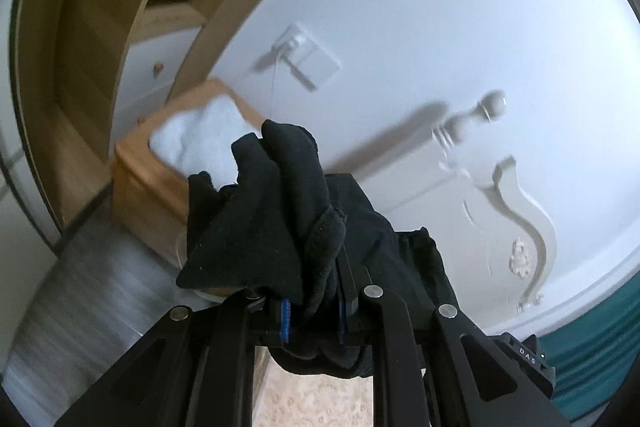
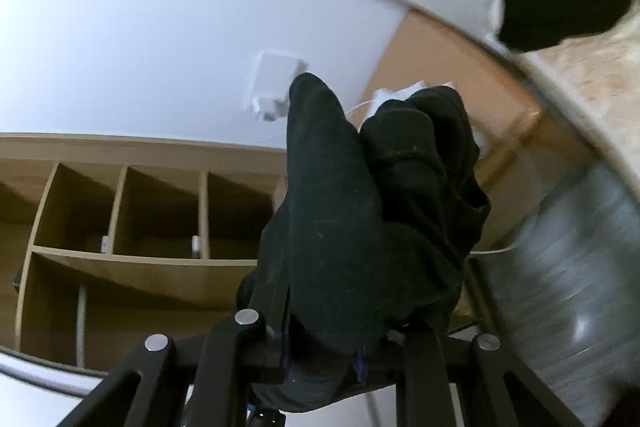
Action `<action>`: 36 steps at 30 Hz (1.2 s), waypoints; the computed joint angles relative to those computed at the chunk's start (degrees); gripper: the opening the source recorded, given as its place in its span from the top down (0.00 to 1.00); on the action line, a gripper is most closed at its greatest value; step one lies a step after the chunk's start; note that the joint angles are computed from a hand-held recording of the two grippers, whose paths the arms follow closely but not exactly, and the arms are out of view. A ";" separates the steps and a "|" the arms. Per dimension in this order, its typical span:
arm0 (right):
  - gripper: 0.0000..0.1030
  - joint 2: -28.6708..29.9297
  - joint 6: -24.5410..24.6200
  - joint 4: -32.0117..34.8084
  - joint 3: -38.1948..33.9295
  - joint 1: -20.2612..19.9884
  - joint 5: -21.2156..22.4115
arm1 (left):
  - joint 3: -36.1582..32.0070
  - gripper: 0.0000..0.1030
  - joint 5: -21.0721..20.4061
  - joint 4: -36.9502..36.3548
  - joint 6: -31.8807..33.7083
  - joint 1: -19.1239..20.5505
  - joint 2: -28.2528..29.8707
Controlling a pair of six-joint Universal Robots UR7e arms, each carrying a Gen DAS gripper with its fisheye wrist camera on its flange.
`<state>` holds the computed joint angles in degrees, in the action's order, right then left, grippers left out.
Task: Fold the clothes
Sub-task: 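Carry the folded black garment with both grippers onto the wooden nightstand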
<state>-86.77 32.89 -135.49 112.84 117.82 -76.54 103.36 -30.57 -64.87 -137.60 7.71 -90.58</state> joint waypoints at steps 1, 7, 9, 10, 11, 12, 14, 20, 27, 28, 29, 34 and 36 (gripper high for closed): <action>0.83 2.03 1.21 -0.93 -1.24 1.26 -0.07 | -0.63 0.85 0.06 -0.13 1.38 0.86 -1.06; 0.83 13.32 9.59 -8.36 -7.90 7.14 -3.14 | -2.62 0.85 1.28 -13.35 23.92 9.31 -5.36; 0.83 16.27 11.20 -10.96 -9.25 7.60 -4.01 | -3.64 0.85 1.56 -18.84 33.33 13.05 -5.15; 0.83 17.92 10.68 -12.12 -10.07 7.62 -4.49 | -4.29 0.85 1.56 -21.60 38.03 14.92 -4.88; 0.83 19.83 10.19 -13.50 -10.97 7.57 -4.89 | -4.60 0.85 1.91 -24.07 41.56 16.79 -4.59; 0.83 21.88 9.90 -14.94 -11.90 7.33 -4.88 | -4.88 0.85 2.31 -26.58 44.91 18.65 -4.22; 0.83 27.09 8.97 -16.60 -15.44 6.66 -4.02 | -6.02 0.85 3.98 -31.39 52.50 22.16 -2.92; 0.83 39.57 2.25 -21.59 -24.95 4.57 1.63 | -4.71 0.85 8.95 -53.03 75.37 29.38 0.22; 0.83 43.94 -5.27 -20.78 -21.58 0.86 -1.33 | 4.13 0.84 1.16 -67.39 85.69 39.27 0.89; 0.83 44.20 -5.21 -19.93 -20.47 0.16 -2.55 | 4.87 0.84 -0.40 -63.92 82.44 40.07 0.50; 0.83 44.19 -4.67 -18.54 -19.04 -0.69 -3.74 | 6.22 0.84 -1.86 -61.49 79.18 40.52 -0.12; 0.80 42.11 0.33 -15.52 -11.91 -4.73 -4.03 | 12.35 0.83 -5.73 -58.77 69.52 40.69 -3.76; 0.80 42.17 1.81 -15.38 -11.65 -5.08 -3.66 | 12.98 0.83 -6.20 -59.68 67.32 40.73 -4.34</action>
